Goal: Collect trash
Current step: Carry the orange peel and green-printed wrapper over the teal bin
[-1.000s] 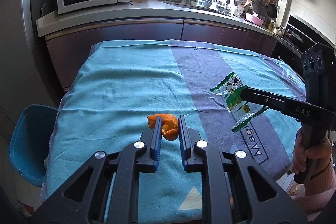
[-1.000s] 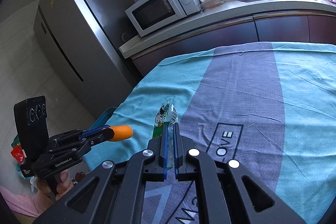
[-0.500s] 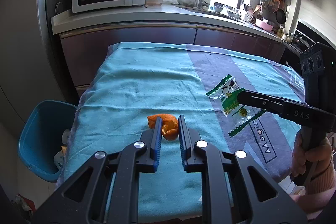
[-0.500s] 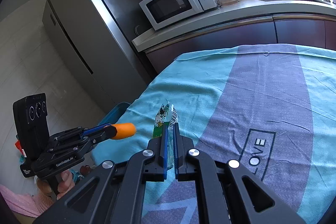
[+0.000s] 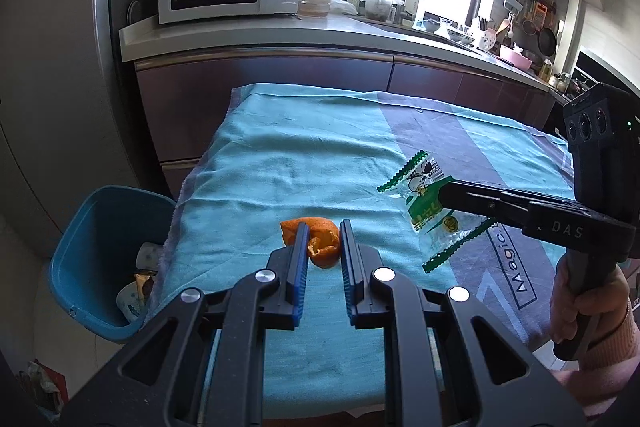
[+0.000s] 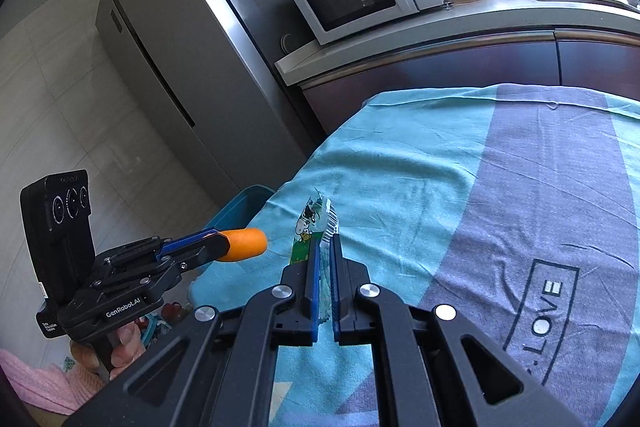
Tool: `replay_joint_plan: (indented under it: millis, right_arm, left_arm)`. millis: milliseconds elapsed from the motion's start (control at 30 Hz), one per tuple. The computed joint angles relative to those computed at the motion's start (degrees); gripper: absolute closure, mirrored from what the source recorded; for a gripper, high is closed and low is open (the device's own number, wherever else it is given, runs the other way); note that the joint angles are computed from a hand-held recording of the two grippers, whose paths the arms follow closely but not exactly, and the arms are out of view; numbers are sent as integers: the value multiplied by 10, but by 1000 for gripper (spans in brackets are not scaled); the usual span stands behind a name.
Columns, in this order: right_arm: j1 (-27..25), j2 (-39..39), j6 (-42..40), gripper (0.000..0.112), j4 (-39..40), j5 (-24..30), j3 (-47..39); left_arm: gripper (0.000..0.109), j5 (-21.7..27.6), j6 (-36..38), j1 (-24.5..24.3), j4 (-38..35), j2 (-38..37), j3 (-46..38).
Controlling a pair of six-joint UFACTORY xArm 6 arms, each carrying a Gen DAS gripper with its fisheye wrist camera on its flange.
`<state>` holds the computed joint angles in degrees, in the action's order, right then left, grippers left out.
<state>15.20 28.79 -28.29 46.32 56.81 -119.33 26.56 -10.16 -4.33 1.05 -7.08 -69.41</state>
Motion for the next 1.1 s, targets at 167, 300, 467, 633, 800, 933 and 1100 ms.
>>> replay_joint_plan:
  millis: [167,300,467,633,800,933,1100]
  right_arm:
    - [6,19,7,108,-5,12,-30]
    - [13,35,12,108,-6,22,-57]
    - [19,63,23,108,-8,40,-102]
    - [25,84,28,109,-8,54,-133]
    - [30,113,40,108,-6,72,-178]
    - [34,134,49,108,-11,85,-213]
    - [40,168,65,108,-17,105,-272]
  left_arm:
    - [93,0,-4,8,1,-7,4]
    - [93,-2,-8,15,3,-13,9]
    - [93,-2,-16,25,13,-20,14]
    - [93,-4,-20,34,21,-28,19]
    - [93,-5,-27,44,26,-36,28]
    - [93,-4,-31,51,27,-40,31]
    - [93,-5,-32,57,28,-44,34]
